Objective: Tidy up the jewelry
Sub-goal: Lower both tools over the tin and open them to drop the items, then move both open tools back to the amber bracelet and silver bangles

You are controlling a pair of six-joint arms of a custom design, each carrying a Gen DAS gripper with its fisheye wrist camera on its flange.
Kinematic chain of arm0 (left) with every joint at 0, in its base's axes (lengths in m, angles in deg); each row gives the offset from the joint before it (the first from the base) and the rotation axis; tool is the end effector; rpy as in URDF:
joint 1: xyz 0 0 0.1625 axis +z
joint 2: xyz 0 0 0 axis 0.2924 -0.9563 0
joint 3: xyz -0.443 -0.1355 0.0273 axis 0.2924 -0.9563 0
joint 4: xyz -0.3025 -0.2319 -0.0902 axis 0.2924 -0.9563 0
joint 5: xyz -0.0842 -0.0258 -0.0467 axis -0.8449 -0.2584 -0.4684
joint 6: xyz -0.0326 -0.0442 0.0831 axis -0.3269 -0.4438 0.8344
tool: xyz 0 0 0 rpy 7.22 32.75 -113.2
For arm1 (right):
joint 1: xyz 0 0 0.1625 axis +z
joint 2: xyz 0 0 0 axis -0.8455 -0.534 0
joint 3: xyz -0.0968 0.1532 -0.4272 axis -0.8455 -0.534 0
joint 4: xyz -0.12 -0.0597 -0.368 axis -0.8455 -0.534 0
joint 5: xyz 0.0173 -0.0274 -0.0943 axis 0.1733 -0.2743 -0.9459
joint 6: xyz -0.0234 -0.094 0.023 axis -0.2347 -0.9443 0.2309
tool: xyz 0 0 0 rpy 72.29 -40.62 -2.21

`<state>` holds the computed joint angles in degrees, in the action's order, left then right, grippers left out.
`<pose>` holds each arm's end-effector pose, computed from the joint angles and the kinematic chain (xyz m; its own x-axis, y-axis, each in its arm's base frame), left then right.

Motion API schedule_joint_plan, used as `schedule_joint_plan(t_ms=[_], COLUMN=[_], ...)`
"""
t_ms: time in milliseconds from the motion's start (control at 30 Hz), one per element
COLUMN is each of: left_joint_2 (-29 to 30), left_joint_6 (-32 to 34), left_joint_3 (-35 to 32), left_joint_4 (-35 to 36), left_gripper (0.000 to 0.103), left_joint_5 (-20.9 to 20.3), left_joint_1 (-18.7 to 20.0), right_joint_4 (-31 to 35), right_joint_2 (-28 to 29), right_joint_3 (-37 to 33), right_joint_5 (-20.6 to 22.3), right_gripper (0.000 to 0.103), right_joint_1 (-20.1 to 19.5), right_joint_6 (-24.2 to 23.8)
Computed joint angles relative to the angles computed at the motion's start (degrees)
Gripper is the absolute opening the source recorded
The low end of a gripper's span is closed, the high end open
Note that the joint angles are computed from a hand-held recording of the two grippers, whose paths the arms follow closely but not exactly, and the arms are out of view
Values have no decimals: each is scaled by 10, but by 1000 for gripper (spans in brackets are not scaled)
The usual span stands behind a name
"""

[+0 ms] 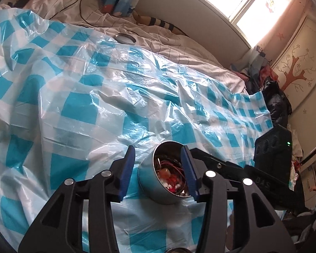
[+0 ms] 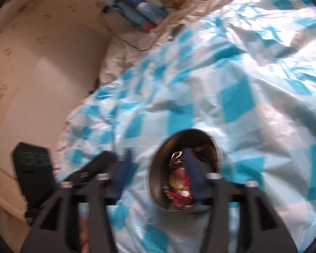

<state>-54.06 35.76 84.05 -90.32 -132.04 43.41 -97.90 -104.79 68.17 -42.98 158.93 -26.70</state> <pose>-0.1608 -0.6504 0.2767 -0.9544 0.0596 -0.2925 0.2331 0.7609 -0.6055 0.2756 -0.6897 0.1128 -0.9830 -0.1794 -0.0393 -0.1453 0.8906 -0.4309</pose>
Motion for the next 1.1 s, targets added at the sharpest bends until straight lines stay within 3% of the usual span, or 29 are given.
schedule_joint_plan(t_ms=[300,600,767,867,1000,1100], left_joint_2=[-12,-19,-29,-38,-53,-63], left_joint_6=[29,79,98,94,69,49], left_joint_3=[28,52,66,70,70,78], left_joint_4=[6,3,14,40,100,118], left_gripper=[48,54,56,58,59,59], left_joint_5=[34,116,136,116,51,27], left_joint_1=[-27,-54,-62,-60,-48,-41], right_joint_4=[-42,-38,-30,-26,-19,2], right_joint_2=[-20,-42,-61,-73,-88,-99], right_joint_3=[23,50,74,88,107,118], right_joint_5=[10,-24,-42,-53,-72,-90], right_gripper=[62,67,67,67,68,68], right_joint_1=[6,14,15,15,18,23], right_joint_6=[-3,-12,-20,-26,-39,-48])
